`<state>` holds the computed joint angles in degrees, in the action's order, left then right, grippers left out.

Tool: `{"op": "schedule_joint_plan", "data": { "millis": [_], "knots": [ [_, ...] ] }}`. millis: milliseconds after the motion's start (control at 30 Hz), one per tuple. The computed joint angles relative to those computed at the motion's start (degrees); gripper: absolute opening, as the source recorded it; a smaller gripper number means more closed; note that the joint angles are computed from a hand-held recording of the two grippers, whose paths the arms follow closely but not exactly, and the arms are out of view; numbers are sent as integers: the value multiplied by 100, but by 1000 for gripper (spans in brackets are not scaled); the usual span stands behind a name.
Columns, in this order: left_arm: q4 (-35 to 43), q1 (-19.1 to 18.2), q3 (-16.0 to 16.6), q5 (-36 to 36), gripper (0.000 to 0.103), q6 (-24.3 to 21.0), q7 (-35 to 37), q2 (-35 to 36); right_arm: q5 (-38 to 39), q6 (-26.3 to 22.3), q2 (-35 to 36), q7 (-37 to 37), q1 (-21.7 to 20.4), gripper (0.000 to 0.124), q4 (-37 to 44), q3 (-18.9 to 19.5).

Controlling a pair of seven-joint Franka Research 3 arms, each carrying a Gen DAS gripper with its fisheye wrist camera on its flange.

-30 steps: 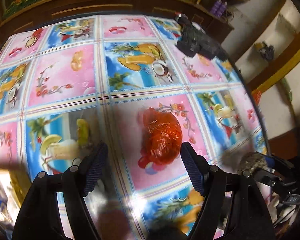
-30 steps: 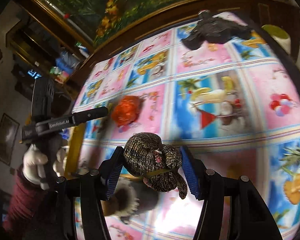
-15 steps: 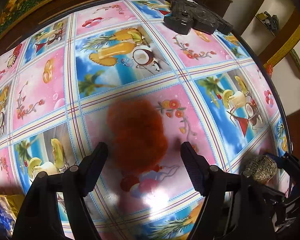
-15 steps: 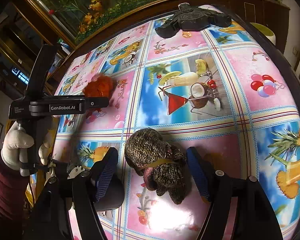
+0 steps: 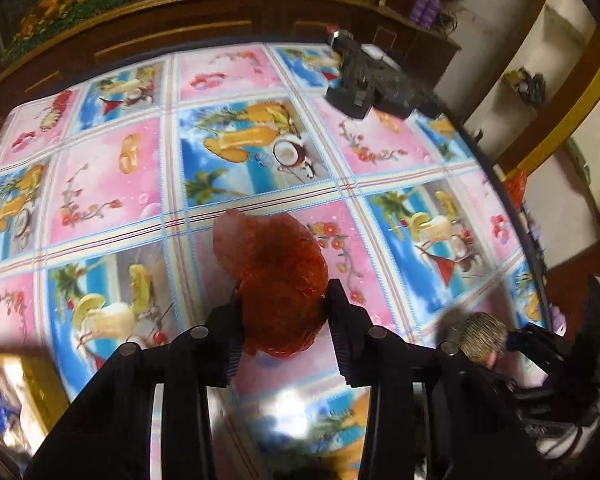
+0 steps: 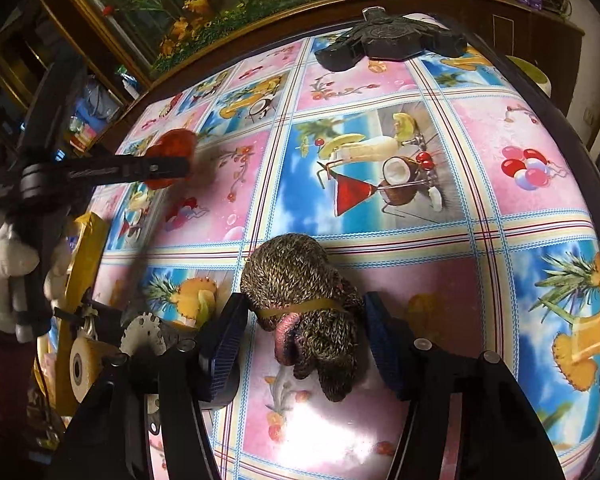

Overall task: Organize soft objects
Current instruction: 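Carry red bag with left gripper while right gripper carries brown ball, release both in tray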

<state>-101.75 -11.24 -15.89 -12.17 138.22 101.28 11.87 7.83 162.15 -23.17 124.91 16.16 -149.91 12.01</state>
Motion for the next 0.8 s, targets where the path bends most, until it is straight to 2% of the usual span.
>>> {"op": "schedule_joint_plan", "data": {
  "millis": [133, 267, 367, 433, 533, 700, 800],
  "knots": [
    [-1147, 188, 50, -1101, 35, 395, 791, -1152, 271, 287, -49, -157, 141, 58, -167, -195],
    [-2327, 43, 627, -2234, 35, 445, 1494, -2471, 366, 590, -186, -19, -28, 58, -391, -101],
    [-3326, -58, 1196, -2702, 35, 571, 1642, -3644, 269, 843, -428, 331, -348, 58, -631, 197],
    [-3913, 19, 1511, -2679, 35, 715, 1557, -4387, 128, 975, -711, 630, -639, 58, -820, 485],
    [-4469, 293, 1958, -2362, 35, 639, 1261, -5170, 140, 921, -1316, 967, -683, 58, -1086, 659],
    [-5167, 731, 2410, -1637, 35, 893, 962, -5798, -43, 127, -2447, 1352, -444, 58, -1057, 1027],
    [-5449, 590, 2854, -1604, 35, 1020, 911, -5856, -274, -266, -2611, 1465, -284, 58, -688, 1279]
  ]
}}
